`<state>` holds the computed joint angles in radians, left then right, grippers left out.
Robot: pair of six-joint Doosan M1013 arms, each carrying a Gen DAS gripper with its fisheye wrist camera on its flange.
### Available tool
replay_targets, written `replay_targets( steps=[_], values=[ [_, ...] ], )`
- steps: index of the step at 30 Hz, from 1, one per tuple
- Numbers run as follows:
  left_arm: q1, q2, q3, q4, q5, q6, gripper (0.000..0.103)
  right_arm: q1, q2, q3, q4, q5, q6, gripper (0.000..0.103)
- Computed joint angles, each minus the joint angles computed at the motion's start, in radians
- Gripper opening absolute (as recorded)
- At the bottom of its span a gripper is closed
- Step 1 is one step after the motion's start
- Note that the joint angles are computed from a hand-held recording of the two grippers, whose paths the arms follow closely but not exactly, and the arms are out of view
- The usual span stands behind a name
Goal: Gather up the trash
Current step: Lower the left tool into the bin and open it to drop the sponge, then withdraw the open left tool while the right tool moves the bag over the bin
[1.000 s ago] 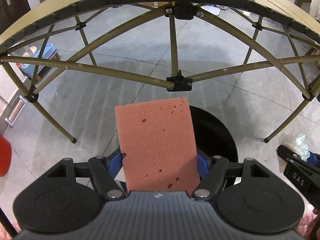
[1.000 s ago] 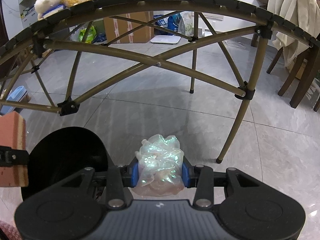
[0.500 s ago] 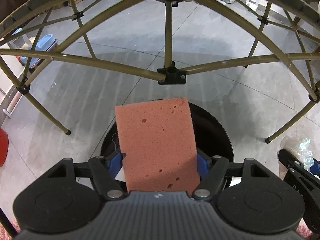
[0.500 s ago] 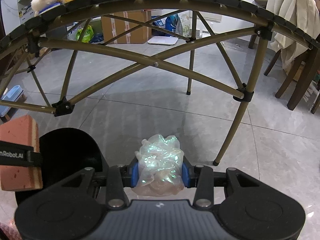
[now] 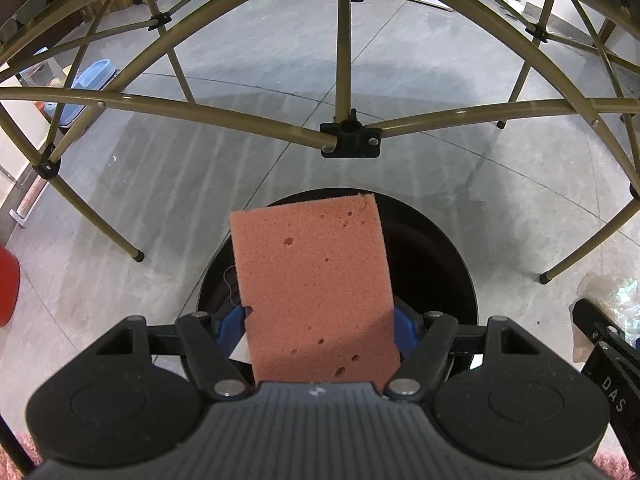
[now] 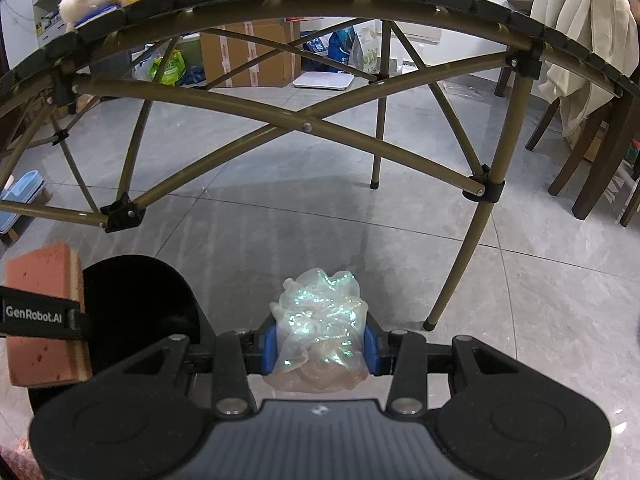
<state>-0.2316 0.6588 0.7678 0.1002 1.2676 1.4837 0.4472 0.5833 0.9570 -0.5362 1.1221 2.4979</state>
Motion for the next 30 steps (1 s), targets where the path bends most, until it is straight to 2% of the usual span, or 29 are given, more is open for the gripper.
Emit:
replay_targets(
  steps=[6, 10, 30],
  values=[
    [0.005, -0.001, 0.0, -0.022, -0.002, 0.003, 0.076, 0.0, 0.0, -0.001, 0.001, 0.001, -0.001, 0.04],
    [0.003, -0.008, 0.009, -0.003, -0.017, -0.019, 0.103, 0.001, 0.001, -0.002, 0.001, 0.005, -0.005, 0.04],
    [0.009, -0.023, 0.022, -0.015, -0.025, 0.008, 0.103, 0.0, 0.001, -0.004, 0.014, 0.006, -0.018, 0.04]
  ],
)
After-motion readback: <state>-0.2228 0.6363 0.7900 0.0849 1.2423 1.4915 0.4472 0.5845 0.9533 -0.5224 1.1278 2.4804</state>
